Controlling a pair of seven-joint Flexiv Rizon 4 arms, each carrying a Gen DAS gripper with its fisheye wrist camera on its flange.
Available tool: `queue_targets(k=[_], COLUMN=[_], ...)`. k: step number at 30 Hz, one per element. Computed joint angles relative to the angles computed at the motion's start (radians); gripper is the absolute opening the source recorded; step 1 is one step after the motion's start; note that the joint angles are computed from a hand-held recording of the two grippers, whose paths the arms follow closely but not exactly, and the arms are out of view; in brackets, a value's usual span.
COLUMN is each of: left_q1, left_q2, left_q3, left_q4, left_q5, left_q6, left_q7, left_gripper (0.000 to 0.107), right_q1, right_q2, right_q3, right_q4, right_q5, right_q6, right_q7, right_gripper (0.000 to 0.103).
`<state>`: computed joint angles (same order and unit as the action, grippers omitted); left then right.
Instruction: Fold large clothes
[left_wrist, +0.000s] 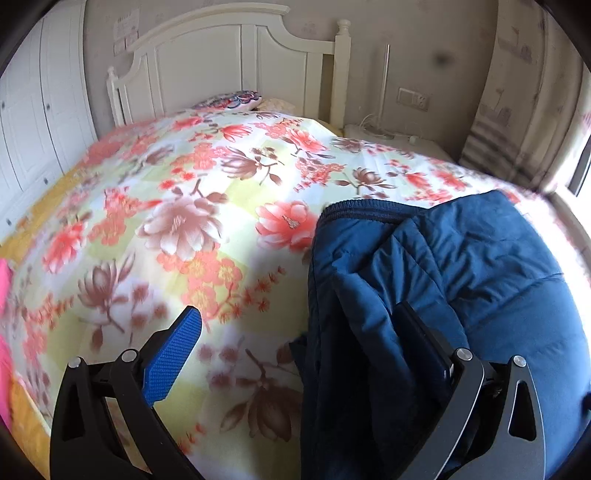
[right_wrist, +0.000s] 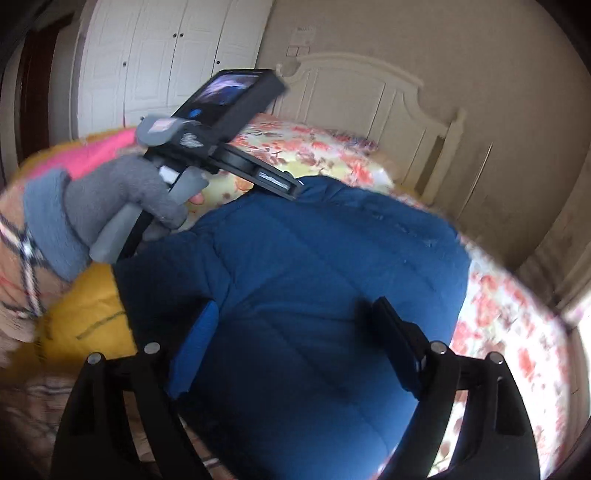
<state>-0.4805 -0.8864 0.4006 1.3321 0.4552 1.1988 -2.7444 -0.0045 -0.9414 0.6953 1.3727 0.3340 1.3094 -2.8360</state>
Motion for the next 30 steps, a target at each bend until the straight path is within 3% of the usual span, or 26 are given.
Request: queue_targets(k=[2, 4, 5, 6, 10, 13, 15, 23, 25, 27, 30], left_q1=[0.013, 0.05, 0.092, 0.157, 0.354, 0.484, 0.55, 0.528, 0.537, 0.483, 0.336], left_q2=[0.041, 0.082, 0.096, 0.103, 0.071, -0.002, -0.053, -0.08, -0.107, -0.105, -0.065], left_q3=[-0.019, -0.063, -0.113, -0.195, -0.457, -0.617, -0.699, -0.715, -0.739, -0.699, -0.548], left_q4=[0.081, 0.179, 0.208, 0.267, 0.333, 0.364, 0.37, 0.375, 0.357, 0.366, 0.373], left_q5=[-0.003, -0.009, 0.004, -0.044, -0.077, -0.081, -0.066, -0.144, -0.133, -0.219, -0.332], left_q6=[0.1, 0.263, 0.322, 0.424, 0.509, 0.621, 0.676, 0.73, 0.753, 0.799, 0.814], left_q7=[-0.021, -0.017, -0.017, 0.048, 0.178, 0.23, 0.252, 0.379, 0.397, 0.458, 0.481], left_gripper=[0.099, 0.099, 0.099, 0.099, 0.099, 0.099, 0.099, 0.097, 0.08, 0.072, 0.055], right_q1=[-0.033, -0.068, -0.084, -0.09, -0.065, -0.052, -0.039, 0.035, 0.044, 0.058, 0.065], right_q2=[0.008, 0.0, -0.012, -0.022, -0.121, -0.207, -0.235, -0.258, -0.257, -0.234, -0.17], right_q3=[0.008, 0.014, 0.01, 0.0, -0.094, -0.105, -0.118, -0.225, -0.244, -0.263, -0.273], right_q4=[-0.024, -0.076, -0.122, -0.158, -0.386, -0.544, -0.599, -0.699, -0.695, -0.654, -0.541], right_q5=[0.021, 0.066, 0.09, 0.11, 0.134, 0.167, 0.191, 0.265, 0.294, 0.321, 0.349], right_q6=[-0.043, -0.102, -0.172, -0.229, -0.578, -0.793, -0.873, -0.941, -0.929, -0.863, -0.704], right_q7=[0.023, 0.06, 0.106, 0.148, 0.437, 0.513, 0.541, 0.569, 0.54, 0.476, 0.339], right_gripper=[0.084, 0.09, 0.095, 0.097, 0.099, 0.101, 0.101, 0.101, 0.101, 0.085, 0.067])
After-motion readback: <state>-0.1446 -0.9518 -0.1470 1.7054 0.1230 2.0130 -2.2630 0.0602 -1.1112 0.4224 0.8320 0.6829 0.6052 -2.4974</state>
